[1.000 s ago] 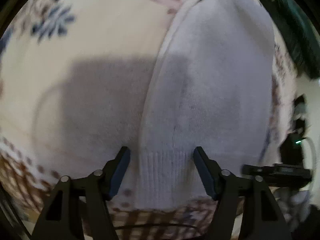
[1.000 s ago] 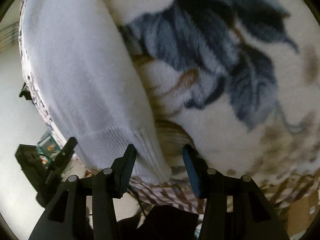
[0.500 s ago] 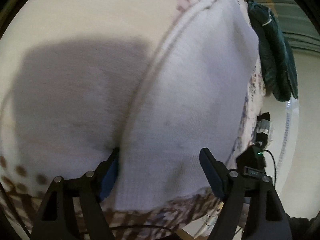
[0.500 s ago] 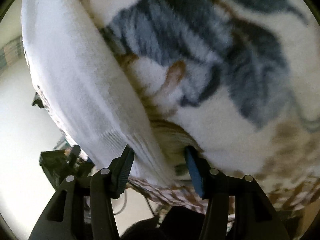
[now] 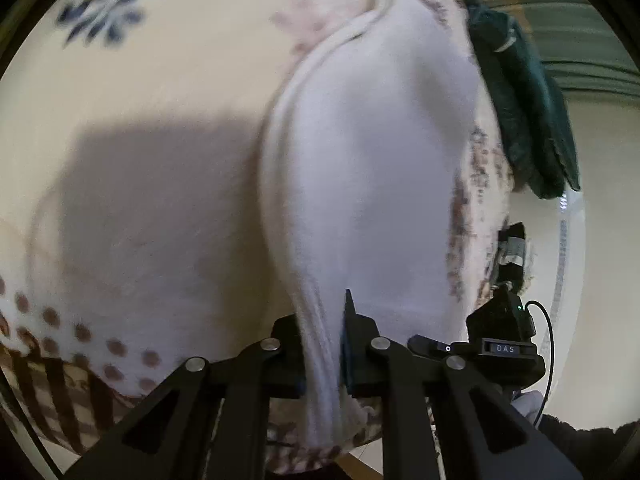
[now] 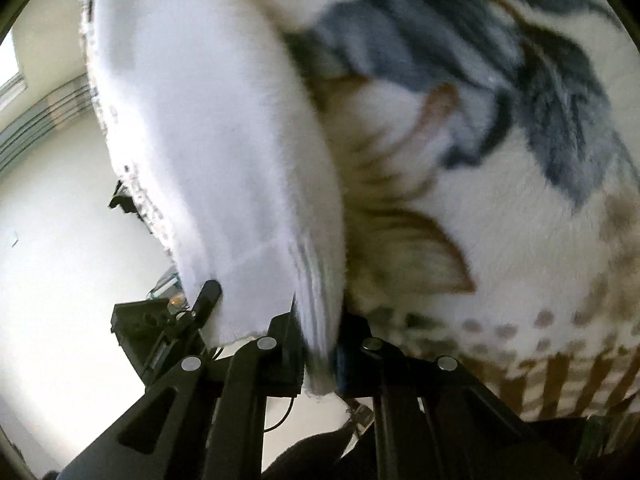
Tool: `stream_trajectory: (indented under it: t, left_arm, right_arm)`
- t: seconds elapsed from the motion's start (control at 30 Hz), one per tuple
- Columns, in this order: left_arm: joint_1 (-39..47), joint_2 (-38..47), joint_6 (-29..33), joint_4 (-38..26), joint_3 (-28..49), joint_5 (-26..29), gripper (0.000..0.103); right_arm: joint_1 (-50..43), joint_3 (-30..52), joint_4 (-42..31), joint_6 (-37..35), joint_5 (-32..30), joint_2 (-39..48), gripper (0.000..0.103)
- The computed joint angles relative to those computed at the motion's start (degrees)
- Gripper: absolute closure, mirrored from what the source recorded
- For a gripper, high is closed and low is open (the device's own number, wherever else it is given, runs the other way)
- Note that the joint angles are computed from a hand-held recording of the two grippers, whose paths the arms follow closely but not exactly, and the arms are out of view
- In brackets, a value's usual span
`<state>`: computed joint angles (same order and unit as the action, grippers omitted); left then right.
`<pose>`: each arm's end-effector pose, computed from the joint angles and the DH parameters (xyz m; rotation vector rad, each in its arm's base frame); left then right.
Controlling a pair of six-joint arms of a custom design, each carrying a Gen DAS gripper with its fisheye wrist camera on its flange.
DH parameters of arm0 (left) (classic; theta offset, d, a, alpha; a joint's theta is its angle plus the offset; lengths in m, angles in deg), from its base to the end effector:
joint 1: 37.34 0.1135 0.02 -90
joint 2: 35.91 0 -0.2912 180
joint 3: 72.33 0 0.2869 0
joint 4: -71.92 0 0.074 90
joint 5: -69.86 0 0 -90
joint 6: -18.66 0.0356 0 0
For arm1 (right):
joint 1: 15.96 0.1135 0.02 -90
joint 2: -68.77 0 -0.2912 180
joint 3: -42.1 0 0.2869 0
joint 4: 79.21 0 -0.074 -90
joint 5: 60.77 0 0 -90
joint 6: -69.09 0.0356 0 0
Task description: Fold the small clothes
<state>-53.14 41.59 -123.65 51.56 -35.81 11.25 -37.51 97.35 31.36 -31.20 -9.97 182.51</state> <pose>0.2101 -0.0787 0.1180 -0.6959 2.7604 -1.0672 0.2173 -0.0616 0.0553 -0.5454 -2.4390 -1.0833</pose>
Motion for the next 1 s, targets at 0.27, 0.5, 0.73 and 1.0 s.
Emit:
stream_trajectory:
  t: [0.27, 0.5, 0.73, 1.0]
  left_arm:
    - [0.38, 2.15, 6.99, -11.39, 15.38, -6.33, 0.093]
    - [1.81, 13.48, 10.86, -12.22, 27.53, -9.52, 0.093]
    - [2.22, 28.21, 16.13, -18.15, 47.82, -14.7, 0.093]
    - [5.16, 43.01, 20.63, -24.95, 70.46, -15.46, 0.093]
  right_arm:
    - [4.46, 9.6, -6.67, 3.88, -5.27, -8.77, 0.092]
    - [9.18, 25.21, -3.72, 9.87, -2.0, -5.57, 0.092]
    - [9.35, 45.86, -4.4, 11.85, 0.49, 6.02, 0.093]
    - [13.56, 75.07, -5.89, 21.48, 1.72, 21.87, 0.093]
